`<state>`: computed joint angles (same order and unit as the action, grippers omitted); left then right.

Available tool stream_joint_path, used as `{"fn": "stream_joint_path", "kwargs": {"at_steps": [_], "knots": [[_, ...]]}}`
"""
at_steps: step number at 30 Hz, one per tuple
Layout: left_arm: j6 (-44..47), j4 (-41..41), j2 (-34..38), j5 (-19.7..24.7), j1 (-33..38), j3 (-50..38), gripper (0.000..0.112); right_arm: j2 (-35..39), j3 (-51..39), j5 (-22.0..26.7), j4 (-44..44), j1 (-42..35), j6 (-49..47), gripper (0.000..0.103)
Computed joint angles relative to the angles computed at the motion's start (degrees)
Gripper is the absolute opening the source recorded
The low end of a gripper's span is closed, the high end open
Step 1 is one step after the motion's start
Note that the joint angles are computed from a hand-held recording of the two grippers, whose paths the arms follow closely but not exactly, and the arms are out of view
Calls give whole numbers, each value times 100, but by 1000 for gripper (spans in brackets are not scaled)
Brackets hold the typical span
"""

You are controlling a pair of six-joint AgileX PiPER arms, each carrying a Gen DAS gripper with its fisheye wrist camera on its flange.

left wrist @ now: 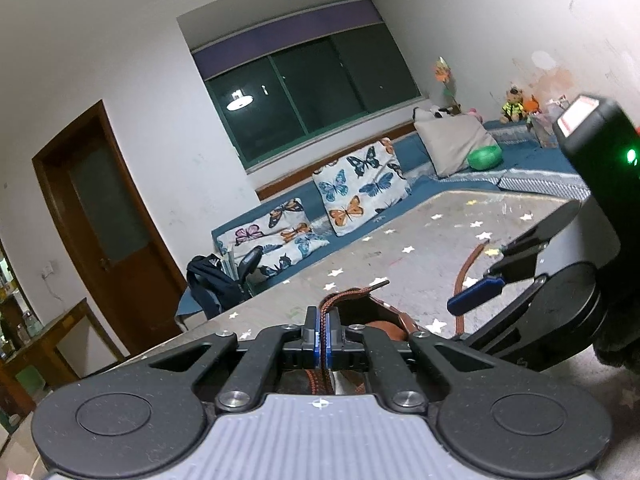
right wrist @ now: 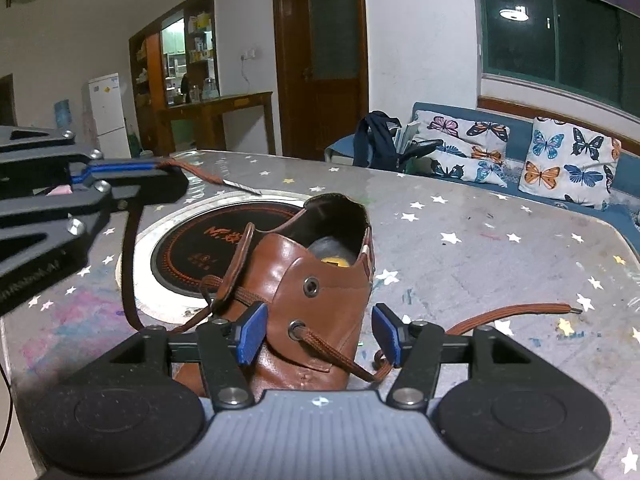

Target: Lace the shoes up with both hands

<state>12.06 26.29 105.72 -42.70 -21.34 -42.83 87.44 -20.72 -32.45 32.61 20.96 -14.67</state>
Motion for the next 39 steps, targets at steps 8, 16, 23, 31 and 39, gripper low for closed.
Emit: {"fn": "stream_joint_path", "kwargs": {"at_steps": [8,16,23,31,39], "knots": [[-60,177,140,302,-122,-191,3,-171,182,-461,1037,500,-751,59],[169,248,366,650,-349,-552,3,-441,512,-670,948,402,-388,59],[159,485,611,855,-415,-872,3,-528,737,-664,184,-86,294,59],[271,560,643,1074,-502,-1003,3,-548,835,-663,-325,-381,725,59],[434,500,716,1421,-619,-1206,3,-511,865,-708,-591,-497,955,59]]}}
